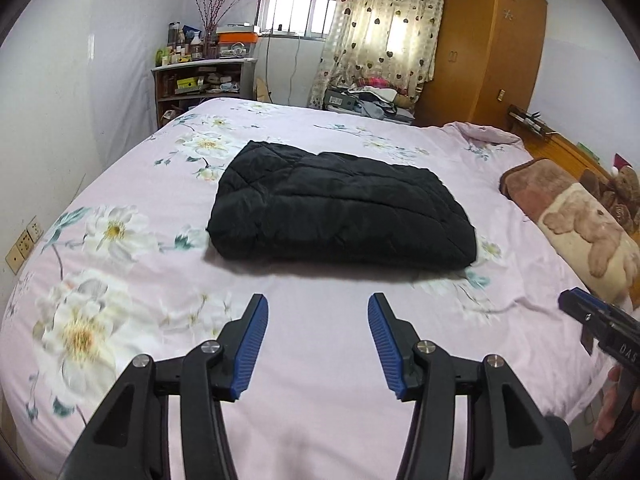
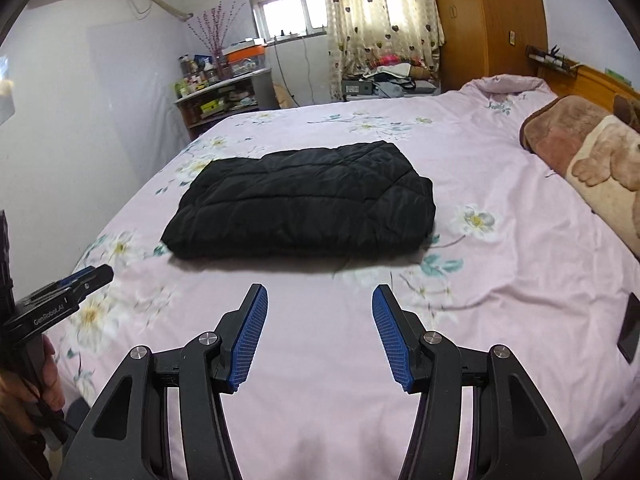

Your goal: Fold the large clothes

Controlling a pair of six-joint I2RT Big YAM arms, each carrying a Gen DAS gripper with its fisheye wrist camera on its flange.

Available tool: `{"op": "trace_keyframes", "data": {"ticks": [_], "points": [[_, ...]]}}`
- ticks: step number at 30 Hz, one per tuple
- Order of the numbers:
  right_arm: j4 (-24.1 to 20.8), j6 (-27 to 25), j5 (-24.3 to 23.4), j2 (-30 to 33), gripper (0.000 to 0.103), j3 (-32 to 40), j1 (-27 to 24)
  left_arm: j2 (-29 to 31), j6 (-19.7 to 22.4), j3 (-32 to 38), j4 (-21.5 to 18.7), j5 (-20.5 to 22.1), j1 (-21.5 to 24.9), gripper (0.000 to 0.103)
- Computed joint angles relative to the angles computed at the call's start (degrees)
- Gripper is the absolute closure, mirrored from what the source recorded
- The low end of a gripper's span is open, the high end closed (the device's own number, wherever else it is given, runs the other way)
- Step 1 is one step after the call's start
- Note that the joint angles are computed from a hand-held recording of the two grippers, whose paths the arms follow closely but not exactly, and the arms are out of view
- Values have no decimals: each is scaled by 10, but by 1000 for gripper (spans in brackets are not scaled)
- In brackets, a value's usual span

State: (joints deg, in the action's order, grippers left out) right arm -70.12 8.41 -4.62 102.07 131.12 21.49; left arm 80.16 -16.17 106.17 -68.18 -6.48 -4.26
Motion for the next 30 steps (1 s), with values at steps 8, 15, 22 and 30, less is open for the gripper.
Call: {"op": "trace_keyframes", "data": {"ticks": [8,15,22,30], "points": [[24,-8,12,-83,48,-108,22,-64,-10,-62,-8,-16,-38,46],[26,-12,31,-102,48,-133,29,-74,-10,-73,-31,-25,-53,45],[23,-16,42,-104,48,-136,33,-69,-21,-70,-42,-27,-50,45],[20,-18,41,-104,48,-139,34,-72,-23,-76,-38,-19,-50,40]]}}
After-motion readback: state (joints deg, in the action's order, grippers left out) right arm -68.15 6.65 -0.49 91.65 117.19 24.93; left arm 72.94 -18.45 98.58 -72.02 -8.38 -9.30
